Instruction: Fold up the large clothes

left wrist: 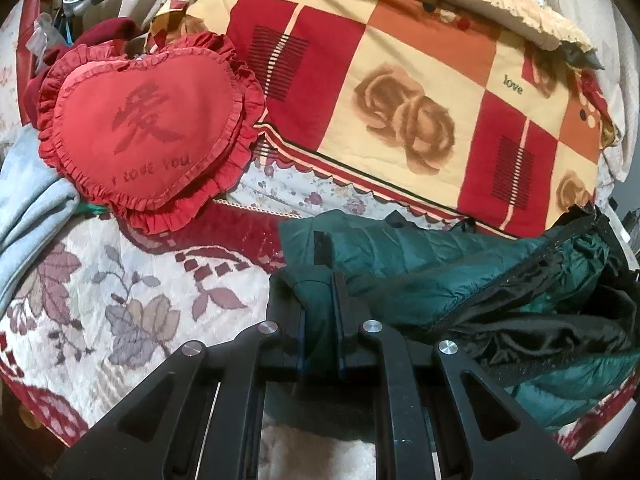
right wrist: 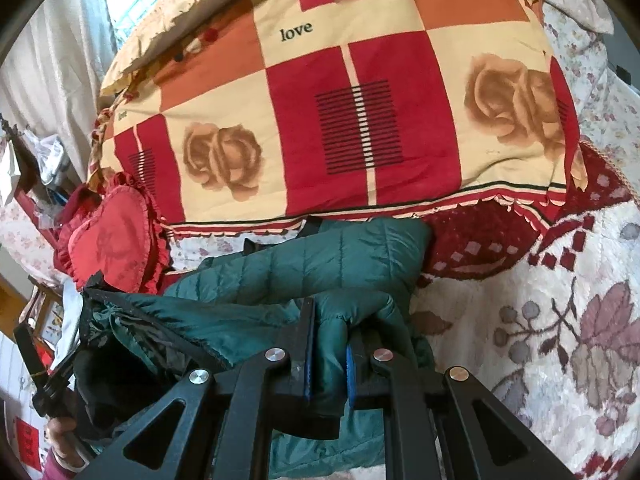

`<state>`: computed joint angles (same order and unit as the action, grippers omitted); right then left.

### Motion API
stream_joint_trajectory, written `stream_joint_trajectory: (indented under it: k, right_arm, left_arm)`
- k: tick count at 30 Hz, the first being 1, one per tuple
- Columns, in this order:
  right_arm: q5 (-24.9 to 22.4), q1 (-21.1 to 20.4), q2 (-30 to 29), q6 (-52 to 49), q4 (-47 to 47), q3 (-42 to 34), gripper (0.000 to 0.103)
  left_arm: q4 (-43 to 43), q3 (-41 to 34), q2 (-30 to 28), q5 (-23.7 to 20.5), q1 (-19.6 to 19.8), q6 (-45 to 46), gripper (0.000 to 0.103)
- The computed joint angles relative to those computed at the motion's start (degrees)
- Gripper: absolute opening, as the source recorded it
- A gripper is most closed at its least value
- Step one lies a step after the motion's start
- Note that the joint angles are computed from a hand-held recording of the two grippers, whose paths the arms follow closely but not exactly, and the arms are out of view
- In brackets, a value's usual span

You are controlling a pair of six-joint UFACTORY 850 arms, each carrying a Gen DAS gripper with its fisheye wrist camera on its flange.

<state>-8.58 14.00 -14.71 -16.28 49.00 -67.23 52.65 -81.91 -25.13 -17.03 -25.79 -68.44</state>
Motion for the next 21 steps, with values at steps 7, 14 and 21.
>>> stream_joint_trajectory:
  k: [7, 14, 21]
  right_arm:
    - [-0.7, -0.7, -6.3, 19.9, -19.2, -6.7, 0.011]
    - [-3.0, -1.5, -13.8, 31.3, -30.4, -14.3, 0.011]
    - [-5.3, -2.9, -21.2, 33.8, -29.4, -21.7, 0.011]
  left_arm:
    - [-8.8, -10.3, -8.4, -3.9, 0.9, 7.5, 0.01]
    - [-15.8, -22.5, -17.5, -8.6, 1.8, 13.3, 0.01]
    - [-20.2, -35.2, -26.8, -14.9, 2.2, 19.1, 0.01]
